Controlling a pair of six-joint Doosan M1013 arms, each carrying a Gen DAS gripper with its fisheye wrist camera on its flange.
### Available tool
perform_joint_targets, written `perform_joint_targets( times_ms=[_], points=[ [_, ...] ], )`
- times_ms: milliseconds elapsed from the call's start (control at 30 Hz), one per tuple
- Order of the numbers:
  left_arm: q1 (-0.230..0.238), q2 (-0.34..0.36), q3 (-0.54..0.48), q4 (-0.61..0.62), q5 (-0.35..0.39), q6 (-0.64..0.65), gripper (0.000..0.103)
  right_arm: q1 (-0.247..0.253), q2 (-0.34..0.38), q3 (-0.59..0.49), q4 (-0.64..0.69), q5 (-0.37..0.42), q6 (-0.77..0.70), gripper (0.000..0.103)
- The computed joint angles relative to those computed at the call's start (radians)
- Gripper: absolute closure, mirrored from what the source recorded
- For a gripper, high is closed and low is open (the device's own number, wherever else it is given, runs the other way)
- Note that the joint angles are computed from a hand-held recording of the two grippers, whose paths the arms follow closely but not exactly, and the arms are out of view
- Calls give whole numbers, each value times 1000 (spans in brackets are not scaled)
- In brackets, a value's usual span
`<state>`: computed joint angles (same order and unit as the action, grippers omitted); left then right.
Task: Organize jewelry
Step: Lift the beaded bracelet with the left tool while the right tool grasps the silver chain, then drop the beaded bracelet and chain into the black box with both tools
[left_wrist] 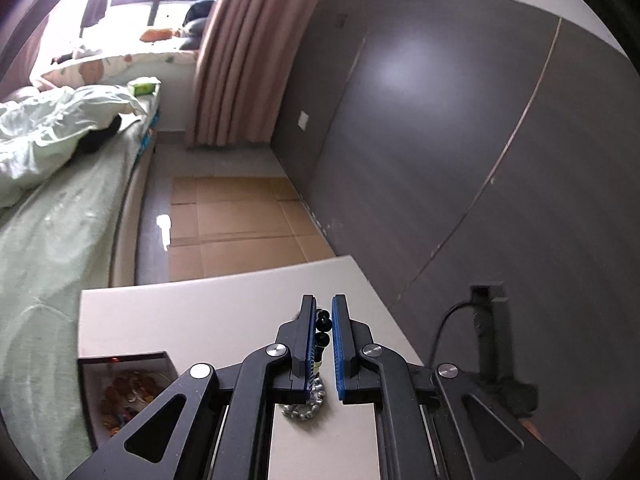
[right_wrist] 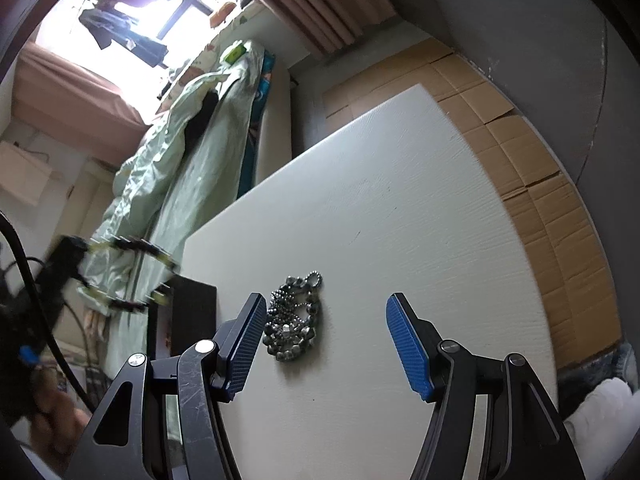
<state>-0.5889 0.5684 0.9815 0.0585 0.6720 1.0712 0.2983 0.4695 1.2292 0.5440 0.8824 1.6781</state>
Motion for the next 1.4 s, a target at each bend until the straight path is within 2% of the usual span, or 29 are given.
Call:
perform_joint_targets(
  times_ms=[67,133,233,500,700,767,800,833,967,1067,1200,1400],
  points=[
    [2,-7,10,14,-3,-19,95,10,12,-18,-20,21,2,39],
    [5,-14,20,22,-5,-38,95,16,22,-31,-26,39,-4,50],
    [9,-22,36,38,-14,-62,95,26,37,-51,-49,66,1,59],
    [13,-64,101,106,-43,-148,95,61,77,-120,-159,120,37,65],
    [18,-106,162,169,-61,-241,95,106,116,-189,-347,179,92,71],
    [20,-120,182,190,-66,-272,95,123,121,-202,-421,189,103,80],
    [22,-123,189,193,-66,-279,95,128,125,-209,-446,198,103,90],
    [24,-127,195,193,-66,-285,95,130,125,-209,-458,199,101,91],
    [30,-146,238,196,-70,-328,95,120,110,-189,-370,173,45,92],
    [41,-153,257,176,-62,-341,95,112,71,-145,-291,96,-6,92],
    [48,-139,244,165,0,-343,95,110,36,-115,-238,33,-37,93],
    [73,-132,251,76,15,-306,95,121,8,-103,-215,-31,-69,93]
  ],
)
